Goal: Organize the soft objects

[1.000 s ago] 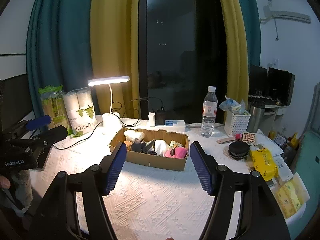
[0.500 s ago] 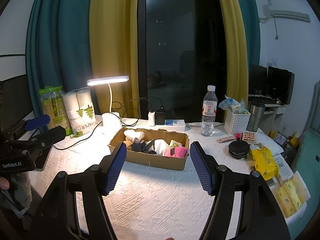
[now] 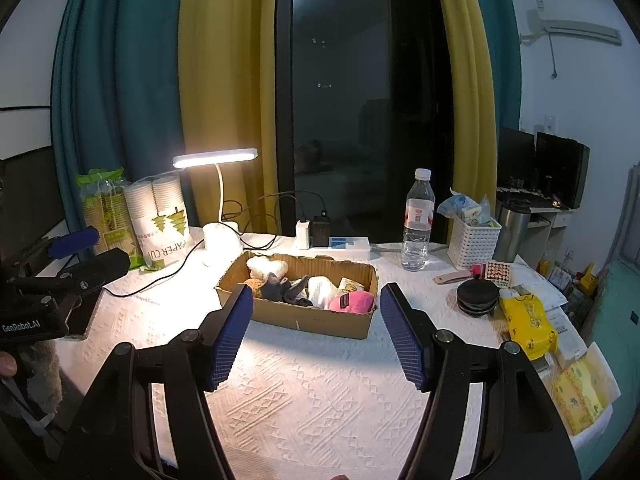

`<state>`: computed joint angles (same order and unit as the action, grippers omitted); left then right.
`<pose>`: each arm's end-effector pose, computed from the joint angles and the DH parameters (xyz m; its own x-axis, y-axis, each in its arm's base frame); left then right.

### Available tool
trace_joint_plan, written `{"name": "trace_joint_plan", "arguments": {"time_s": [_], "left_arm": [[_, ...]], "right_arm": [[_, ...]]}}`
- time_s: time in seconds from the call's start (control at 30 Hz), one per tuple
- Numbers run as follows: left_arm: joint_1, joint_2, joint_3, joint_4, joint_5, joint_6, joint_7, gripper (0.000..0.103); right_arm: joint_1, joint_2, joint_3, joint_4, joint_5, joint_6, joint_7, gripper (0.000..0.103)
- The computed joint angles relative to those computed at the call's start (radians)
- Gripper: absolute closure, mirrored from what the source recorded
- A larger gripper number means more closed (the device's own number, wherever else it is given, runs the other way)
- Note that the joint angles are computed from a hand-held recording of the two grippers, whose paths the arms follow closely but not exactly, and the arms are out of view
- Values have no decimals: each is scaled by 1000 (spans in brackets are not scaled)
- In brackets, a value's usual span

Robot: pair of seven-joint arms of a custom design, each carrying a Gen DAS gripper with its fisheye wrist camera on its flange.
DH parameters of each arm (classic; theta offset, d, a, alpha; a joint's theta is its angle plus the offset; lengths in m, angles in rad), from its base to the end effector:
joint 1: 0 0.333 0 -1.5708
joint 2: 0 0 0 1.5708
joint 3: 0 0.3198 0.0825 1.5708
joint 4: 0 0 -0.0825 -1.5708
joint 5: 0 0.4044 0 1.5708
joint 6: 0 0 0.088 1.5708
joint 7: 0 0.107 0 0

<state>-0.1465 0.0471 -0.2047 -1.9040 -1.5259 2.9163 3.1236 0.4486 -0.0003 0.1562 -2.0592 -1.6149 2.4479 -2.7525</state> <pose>0.6037 -0.1532 0.5316 -0.5386 -0.8398 0.0681 -0.3447 0.1459 -0.9273 0.4945 0.3409 0.4711 -0.1503 -0.9882 -0.0296 -0.3278 0.0780 -0.9415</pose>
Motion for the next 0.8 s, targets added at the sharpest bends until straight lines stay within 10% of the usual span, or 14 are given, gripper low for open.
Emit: {"name": "trace_joint_plan", "arguments": {"time_s": [0.8], "left_arm": [[-2, -2, -1, -14, 58, -18, -56, 7]], "right_arm": [[1, 2, -1, 4, 3, 2, -3, 34]]}}
